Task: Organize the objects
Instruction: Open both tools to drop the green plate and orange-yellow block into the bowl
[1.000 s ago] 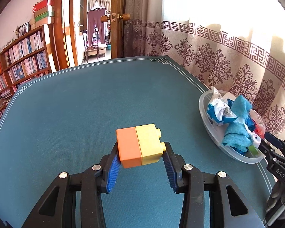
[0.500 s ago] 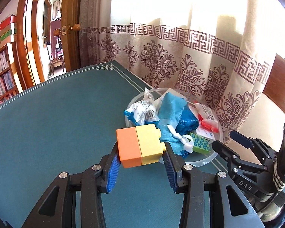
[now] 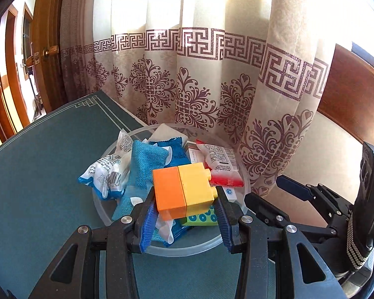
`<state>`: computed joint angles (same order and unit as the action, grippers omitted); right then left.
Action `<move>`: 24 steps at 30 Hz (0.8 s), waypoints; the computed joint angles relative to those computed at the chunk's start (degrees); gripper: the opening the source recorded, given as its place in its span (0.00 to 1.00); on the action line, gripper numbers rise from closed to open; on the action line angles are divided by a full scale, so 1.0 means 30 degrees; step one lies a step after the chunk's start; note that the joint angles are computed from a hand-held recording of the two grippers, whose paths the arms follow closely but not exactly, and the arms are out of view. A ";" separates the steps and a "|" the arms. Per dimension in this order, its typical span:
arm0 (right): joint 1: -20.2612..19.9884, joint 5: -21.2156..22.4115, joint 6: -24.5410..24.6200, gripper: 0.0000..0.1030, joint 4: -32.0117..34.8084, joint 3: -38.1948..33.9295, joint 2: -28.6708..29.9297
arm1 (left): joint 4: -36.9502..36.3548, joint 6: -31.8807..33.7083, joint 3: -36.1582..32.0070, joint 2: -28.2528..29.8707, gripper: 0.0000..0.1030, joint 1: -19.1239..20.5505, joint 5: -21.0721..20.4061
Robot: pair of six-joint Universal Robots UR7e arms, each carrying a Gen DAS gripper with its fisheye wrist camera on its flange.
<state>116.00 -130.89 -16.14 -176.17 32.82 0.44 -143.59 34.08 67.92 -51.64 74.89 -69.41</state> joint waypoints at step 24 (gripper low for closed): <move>-0.0048 -0.0218 0.0490 0.67 0.0137 0.0302 -0.0162 | -0.1362 0.0739 0.0547 -0.0046 0.84 0.0139 -0.0967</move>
